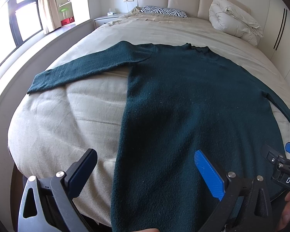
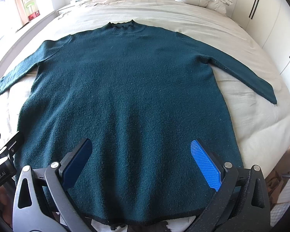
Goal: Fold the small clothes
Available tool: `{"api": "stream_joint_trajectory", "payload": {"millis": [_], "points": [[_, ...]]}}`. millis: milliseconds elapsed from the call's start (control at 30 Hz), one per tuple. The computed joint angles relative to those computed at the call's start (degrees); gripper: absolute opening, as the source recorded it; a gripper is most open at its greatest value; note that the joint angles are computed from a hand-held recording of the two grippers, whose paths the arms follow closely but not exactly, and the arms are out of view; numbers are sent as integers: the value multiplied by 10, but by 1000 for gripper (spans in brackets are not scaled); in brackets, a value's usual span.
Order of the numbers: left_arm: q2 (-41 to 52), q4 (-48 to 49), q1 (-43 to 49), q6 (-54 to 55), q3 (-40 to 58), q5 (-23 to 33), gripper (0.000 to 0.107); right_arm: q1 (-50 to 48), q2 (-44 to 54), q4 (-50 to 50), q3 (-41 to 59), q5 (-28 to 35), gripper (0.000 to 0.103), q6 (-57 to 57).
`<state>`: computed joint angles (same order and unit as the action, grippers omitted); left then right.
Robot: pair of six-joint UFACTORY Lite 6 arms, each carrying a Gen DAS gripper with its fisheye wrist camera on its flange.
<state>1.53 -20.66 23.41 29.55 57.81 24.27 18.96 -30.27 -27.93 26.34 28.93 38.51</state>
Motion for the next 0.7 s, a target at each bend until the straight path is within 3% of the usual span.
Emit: {"api": "stream_joint_trajectory", "payload": {"millis": [700], "points": [[8,3,-4,-5,1,-3,103,20,14,-37,5,9,103,46]]}}
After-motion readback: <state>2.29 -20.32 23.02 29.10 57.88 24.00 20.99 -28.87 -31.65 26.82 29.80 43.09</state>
